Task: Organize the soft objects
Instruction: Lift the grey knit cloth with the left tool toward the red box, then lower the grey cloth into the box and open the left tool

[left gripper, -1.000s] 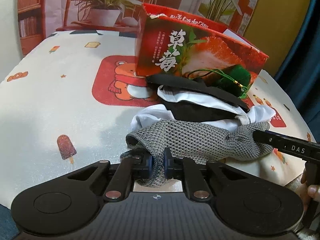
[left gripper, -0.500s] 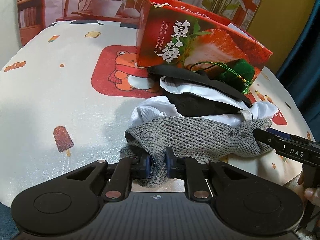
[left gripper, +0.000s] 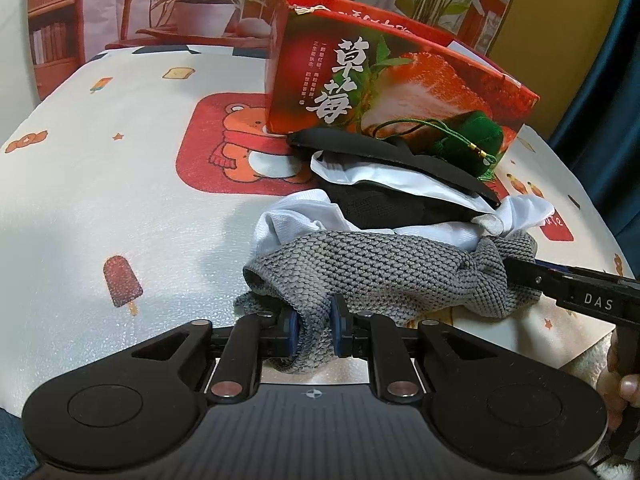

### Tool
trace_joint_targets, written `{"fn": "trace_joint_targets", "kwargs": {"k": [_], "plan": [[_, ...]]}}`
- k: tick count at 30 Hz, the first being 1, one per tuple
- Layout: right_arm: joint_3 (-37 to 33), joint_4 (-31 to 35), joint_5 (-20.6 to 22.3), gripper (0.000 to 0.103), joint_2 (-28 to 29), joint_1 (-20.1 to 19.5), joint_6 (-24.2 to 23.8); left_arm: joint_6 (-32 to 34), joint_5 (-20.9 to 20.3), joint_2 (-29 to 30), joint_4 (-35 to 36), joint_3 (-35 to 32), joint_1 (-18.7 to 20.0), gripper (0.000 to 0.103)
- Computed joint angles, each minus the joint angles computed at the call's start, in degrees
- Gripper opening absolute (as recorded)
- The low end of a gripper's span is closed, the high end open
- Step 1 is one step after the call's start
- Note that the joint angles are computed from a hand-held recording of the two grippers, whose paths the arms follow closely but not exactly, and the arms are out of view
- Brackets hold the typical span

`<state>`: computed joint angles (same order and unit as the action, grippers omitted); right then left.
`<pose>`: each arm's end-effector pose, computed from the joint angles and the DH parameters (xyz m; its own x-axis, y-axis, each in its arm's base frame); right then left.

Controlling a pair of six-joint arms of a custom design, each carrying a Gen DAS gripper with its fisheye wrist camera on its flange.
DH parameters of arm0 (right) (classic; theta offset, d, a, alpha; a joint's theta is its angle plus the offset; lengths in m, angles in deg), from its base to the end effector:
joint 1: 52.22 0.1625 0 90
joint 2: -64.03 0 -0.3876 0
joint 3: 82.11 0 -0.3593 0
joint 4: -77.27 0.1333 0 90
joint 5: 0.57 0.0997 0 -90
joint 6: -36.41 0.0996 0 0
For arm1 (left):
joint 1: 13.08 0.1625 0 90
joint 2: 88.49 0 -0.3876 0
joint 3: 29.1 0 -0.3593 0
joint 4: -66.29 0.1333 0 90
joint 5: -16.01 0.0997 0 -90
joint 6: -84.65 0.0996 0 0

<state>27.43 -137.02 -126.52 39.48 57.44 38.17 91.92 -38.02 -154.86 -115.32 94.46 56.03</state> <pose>0.2428 -0.4571 -0.0336 -0.8950 0.1002 0.4346 -0.2330 0.7260 -0.6470 0.0088 -0.5148 0.2055 -0.8303 0.0761 -0.5522 0.4024 0.7672 -0.4994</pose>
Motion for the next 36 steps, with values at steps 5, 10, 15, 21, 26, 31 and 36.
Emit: {"fn": "trace_joint_targets", "kwargs": {"k": [5,10,15,21,26,31,36], "plan": [[-0.1,0.9,2.0,0.016,-0.2,0.6,-1.7,1.5,0.2,-0.2,-2.4,1.0,-0.6,0.009],[0.6,-4.0,3.0,0.014,-0.5,1.3,-3.9,5.5,0.8,-0.7,-12.3,3.8,-2.4,0.009],[1.1,-10.4,3.4,0.014,-0.7,2.4,-7.3,7.4,1.5,-0.5,-16.5,4.8,-3.7,0.009],[0.4,-11.7,3.6,0.014,-1.0,3.2,-10.2,7.6,1.3,-0.8,-17.0,4.7,-3.7,0.009],[-0.4,-11.8,4.1,0.014,-1.9,3.6,-12.4,11.0,2.0,-0.8,-19.6,4.0,-5.2,0.009],[-1.9,-11.4,4.8,0.014,-3.0,4.0,-15.3,12.0,3.3,-0.6,-19.3,2.4,-6.5,0.009],[-3.0,-10.2,4.7,0.014,-3.8,4.3,-16.5,11.6,3.8,-0.8,-17.7,0.8,-7.3,0.009]]}}
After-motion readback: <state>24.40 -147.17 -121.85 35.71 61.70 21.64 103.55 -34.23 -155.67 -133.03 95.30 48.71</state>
